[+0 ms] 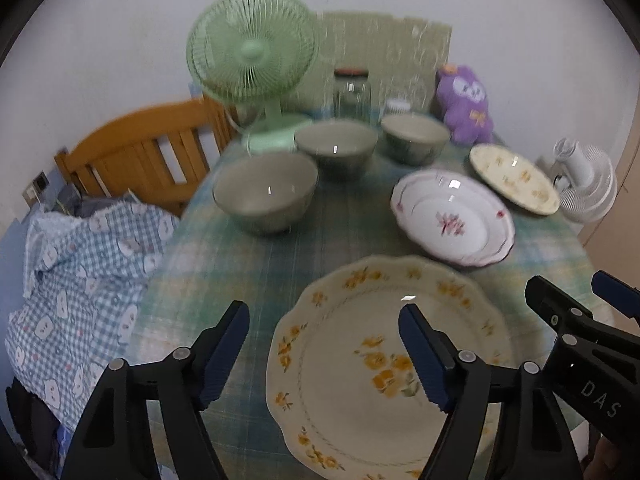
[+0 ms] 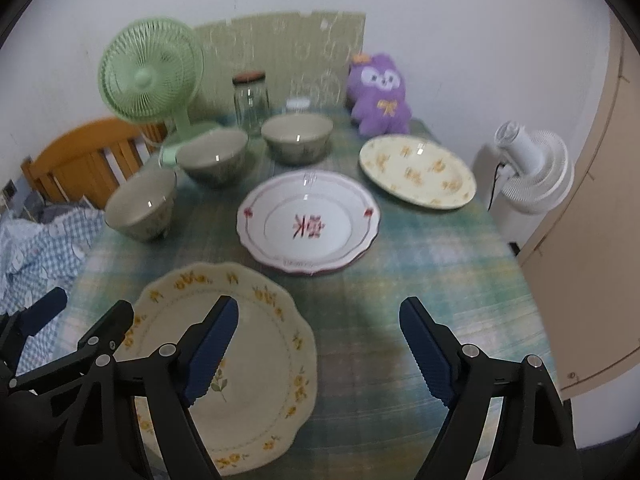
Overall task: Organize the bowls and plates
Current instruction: 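Close both grippers on the rim of the large yellow-flower plate, then lift the yellow-flower plate with both grippers toward the smaller yellow-flower plate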
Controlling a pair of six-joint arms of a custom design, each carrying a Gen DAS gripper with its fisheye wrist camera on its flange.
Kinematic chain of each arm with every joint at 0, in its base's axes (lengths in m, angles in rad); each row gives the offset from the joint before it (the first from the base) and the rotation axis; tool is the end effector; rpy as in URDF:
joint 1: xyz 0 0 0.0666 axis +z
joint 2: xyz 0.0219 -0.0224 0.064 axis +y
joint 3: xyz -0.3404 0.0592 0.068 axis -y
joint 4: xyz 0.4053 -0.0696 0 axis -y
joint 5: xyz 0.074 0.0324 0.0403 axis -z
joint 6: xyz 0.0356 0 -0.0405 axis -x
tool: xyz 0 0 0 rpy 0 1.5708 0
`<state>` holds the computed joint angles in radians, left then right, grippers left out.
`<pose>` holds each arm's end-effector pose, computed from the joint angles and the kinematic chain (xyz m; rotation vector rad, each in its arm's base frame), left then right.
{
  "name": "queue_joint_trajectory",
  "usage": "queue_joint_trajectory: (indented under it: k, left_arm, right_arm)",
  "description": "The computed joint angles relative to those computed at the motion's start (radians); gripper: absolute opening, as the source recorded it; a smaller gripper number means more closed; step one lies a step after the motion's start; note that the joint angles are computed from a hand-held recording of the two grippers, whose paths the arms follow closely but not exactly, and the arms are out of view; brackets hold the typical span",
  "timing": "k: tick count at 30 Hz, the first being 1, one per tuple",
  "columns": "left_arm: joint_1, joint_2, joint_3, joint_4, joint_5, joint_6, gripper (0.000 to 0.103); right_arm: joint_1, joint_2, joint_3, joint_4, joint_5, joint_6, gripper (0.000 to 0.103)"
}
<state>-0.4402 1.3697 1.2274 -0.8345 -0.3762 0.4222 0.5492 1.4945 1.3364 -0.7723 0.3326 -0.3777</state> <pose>0.4410 -0.1937 0.3314 -0.1207 2.4510 0.1103 0.4568 0.2654 0.3249 -0.0733 2.4298 -0.0046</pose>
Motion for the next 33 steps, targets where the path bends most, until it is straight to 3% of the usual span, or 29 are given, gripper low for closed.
queue_joint_trajectory:
  k: [11,22,33]
  left_arm:
    - [0.066,0.097,-0.001,-0.008,0.07,-0.001,0.075]
    - [0.087,0.153,0.025,-0.042,0.153,-0.01,0.056]
    - [0.104,0.17,0.056,-0.095,0.223,-0.057,0.056]
  right_arm:
    - [-0.012,0.156,0.079,-0.064,-0.058,-0.041,0.078]
    - [-0.017,0.245,0.147,-0.149,-0.107,-0.067,0.066]
    - [-0.009,0.281,0.206,-0.238,-0.132,-0.103,0.061]
